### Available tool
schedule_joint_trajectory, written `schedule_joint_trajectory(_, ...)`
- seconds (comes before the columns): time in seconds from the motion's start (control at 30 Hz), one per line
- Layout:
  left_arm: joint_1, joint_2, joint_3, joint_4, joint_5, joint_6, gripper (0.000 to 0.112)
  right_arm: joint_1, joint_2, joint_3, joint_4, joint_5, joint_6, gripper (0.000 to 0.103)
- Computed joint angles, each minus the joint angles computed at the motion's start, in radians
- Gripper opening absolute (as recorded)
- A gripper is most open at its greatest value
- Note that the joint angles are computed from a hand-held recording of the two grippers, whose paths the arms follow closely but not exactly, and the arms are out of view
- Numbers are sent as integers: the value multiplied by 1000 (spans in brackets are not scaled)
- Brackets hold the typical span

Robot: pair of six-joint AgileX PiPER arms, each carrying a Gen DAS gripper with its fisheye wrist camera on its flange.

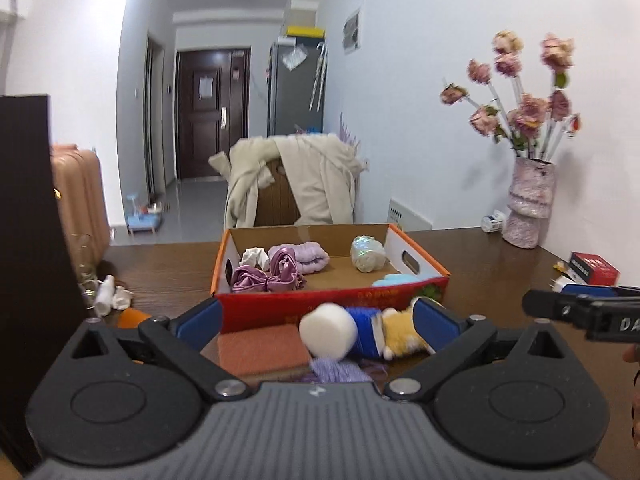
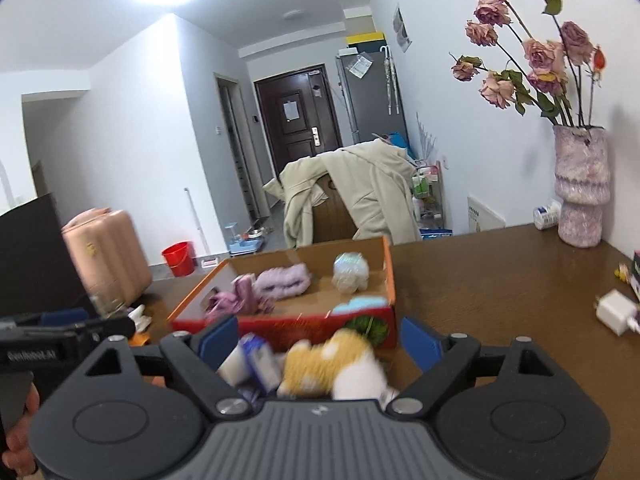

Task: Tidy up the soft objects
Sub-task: 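Move both grippers back toward the pile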

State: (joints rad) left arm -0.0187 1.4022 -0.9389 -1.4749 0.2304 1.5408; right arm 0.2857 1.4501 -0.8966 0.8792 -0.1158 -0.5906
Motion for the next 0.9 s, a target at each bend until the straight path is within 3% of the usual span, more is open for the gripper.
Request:
schedule_joint_trajectory(0.1, 13, -118, 150, -162, -6, 131, 103, 107, -102, 150, 99, -129, -92, 89)
schedule_joint_trajectory(0.2, 14, -200, 258, -175, -13, 130, 103, 262, -185, 286, 222, -313, -154, 100)
schedule_joint_trajectory(0.27, 7, -228, 310, -187, -12, 149, 103, 379, -220, 355, 293, -443, -179, 101)
schedule_joint_trajectory(0.4, -5, -260, 382, -248, -1, 223, 103, 572, -256, 424, 457, -625, -256, 101)
schedule_joint_trajectory(0.6, -20, -275, 410, -234, 10, 216, 103, 692, -276, 460, 554, -725, -265, 101)
schedule_joint_trajectory(0.9, -8, -232, 384, -250, 18, 228, 103, 648, -242, 441, 545, -695, -249, 101)
